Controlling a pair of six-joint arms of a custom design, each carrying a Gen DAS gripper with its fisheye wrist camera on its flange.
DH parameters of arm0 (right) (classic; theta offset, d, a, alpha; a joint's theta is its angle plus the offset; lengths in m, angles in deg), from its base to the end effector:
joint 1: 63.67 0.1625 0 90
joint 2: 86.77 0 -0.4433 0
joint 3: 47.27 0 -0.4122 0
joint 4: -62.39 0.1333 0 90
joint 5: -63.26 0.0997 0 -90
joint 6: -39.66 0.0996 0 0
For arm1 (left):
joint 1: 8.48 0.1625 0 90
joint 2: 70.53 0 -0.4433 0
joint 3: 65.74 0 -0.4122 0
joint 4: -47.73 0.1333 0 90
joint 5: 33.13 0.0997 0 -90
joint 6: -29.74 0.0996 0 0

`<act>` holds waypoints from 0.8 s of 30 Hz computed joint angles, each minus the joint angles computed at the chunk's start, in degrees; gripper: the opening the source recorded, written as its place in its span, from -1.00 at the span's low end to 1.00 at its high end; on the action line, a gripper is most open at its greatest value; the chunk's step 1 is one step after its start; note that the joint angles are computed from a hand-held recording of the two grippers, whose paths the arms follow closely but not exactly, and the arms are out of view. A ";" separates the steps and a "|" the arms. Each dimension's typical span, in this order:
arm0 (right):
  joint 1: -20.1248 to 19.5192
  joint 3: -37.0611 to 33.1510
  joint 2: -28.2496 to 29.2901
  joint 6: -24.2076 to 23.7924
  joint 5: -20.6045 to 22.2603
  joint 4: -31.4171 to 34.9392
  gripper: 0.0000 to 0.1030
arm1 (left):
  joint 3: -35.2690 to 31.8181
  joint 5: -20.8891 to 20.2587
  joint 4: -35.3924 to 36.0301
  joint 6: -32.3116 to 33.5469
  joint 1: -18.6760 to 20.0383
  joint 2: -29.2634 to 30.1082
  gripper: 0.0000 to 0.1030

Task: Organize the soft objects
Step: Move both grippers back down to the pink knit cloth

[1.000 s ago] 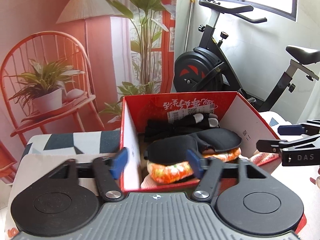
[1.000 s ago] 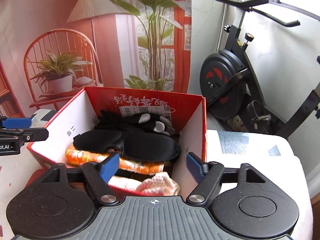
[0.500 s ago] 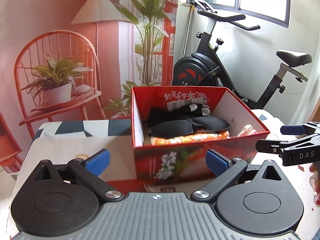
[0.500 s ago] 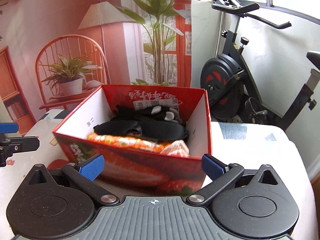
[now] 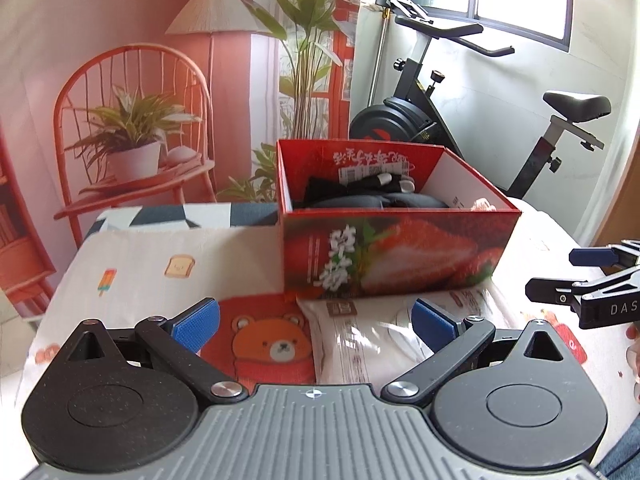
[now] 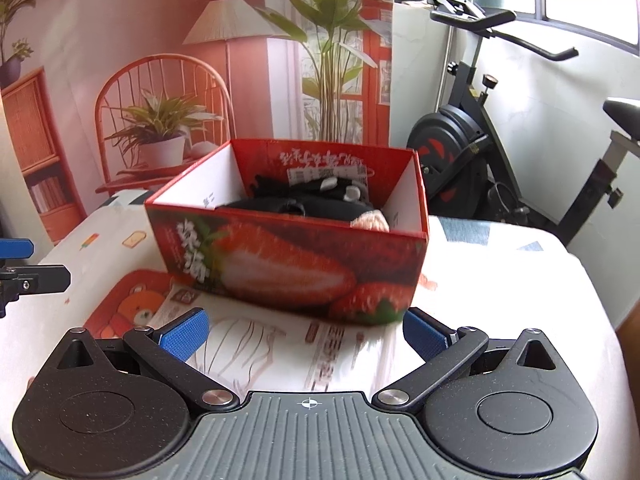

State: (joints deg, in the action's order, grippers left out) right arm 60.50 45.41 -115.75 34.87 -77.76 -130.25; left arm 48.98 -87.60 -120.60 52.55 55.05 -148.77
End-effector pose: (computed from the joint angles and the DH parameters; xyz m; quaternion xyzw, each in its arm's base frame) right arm 0.4323 -0.5373 0.0217 0.1484 -0.8501 0.3940 0.3165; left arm -0.0741 -0.5777 0.3576 0.2718 0.8539 -0.3490 0.2740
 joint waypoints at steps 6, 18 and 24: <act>0.09 4.33 -0.06 3.77 -0.03 -1.50 0.99 | 2.71 0.45 -0.04 -1.84 0.99 -1.24 1.00; -0.62 10.62 0.36 11.16 -0.62 -3.36 0.99 | 6.83 0.58 0.66 -6.11 2.74 -2.40 0.99; -1.08 12.39 0.85 13.40 -0.90 -3.74 0.99 | 8.14 0.66 1.05 -5.67 3.02 -2.01 0.99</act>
